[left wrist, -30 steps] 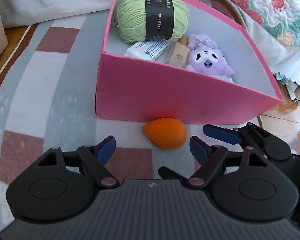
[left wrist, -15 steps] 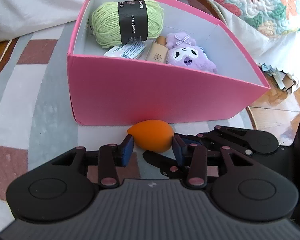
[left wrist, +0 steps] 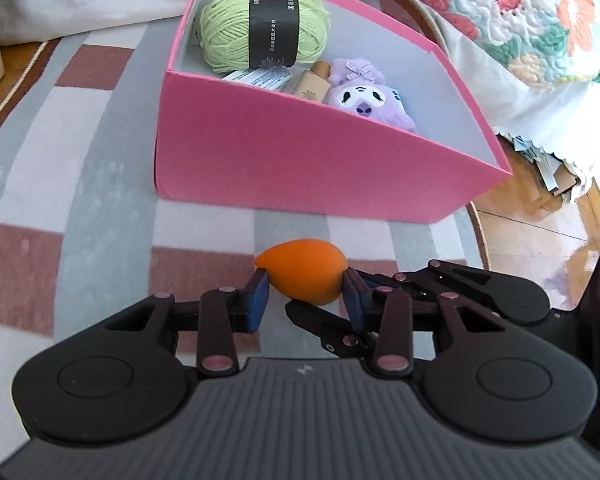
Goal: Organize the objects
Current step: 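Lift the orange sponge with the right gripper and carry it over the box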
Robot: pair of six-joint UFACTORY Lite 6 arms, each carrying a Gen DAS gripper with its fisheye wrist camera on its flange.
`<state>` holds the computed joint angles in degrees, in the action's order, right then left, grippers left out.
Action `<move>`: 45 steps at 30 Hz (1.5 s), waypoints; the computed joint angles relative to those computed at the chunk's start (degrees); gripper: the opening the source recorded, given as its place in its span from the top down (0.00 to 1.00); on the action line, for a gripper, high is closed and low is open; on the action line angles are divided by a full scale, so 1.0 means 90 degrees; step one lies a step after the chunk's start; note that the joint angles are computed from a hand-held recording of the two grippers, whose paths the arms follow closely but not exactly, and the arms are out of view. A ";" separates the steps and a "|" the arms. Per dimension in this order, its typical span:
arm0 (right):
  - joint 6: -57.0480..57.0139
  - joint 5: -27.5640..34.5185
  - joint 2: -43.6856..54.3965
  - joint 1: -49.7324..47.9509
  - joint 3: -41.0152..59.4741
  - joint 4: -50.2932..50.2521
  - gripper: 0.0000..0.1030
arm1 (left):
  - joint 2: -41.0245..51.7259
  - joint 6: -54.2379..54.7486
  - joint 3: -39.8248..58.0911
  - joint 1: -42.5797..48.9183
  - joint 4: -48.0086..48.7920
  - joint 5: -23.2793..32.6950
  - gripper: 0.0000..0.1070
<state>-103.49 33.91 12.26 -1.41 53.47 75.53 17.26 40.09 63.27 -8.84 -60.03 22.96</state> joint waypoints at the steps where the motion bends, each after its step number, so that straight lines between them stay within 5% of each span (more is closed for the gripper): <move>1: 0.0119 0.0116 -0.0143 -0.0075 -0.0076 -0.0121 0.65 | -0.0169 -0.0136 -0.0108 -0.0007 0.0113 0.0036 0.64; 14: 0.1862 0.1238 -0.1907 -0.0592 -0.0336 -0.1921 0.65 | -0.2441 -0.3204 -0.1196 -0.0771 0.2757 -0.0156 0.64; 22: 0.2329 0.1807 -0.2470 -0.0873 0.0038 -0.2359 0.65 | -0.3039 -0.5189 -0.0896 -0.1258 0.4420 0.0055 0.64; 32: 0.3309 0.1974 -0.2045 -0.1082 0.1646 -0.2794 0.65 | -0.2061 -0.7298 0.1297 -0.1963 0.6530 0.0652 0.64; 45: 0.3002 0.1763 -0.1025 -0.1565 0.2837 -0.2394 0.65 | 0.0045 -0.6440 0.4163 -0.1846 0.5731 0.1152 0.64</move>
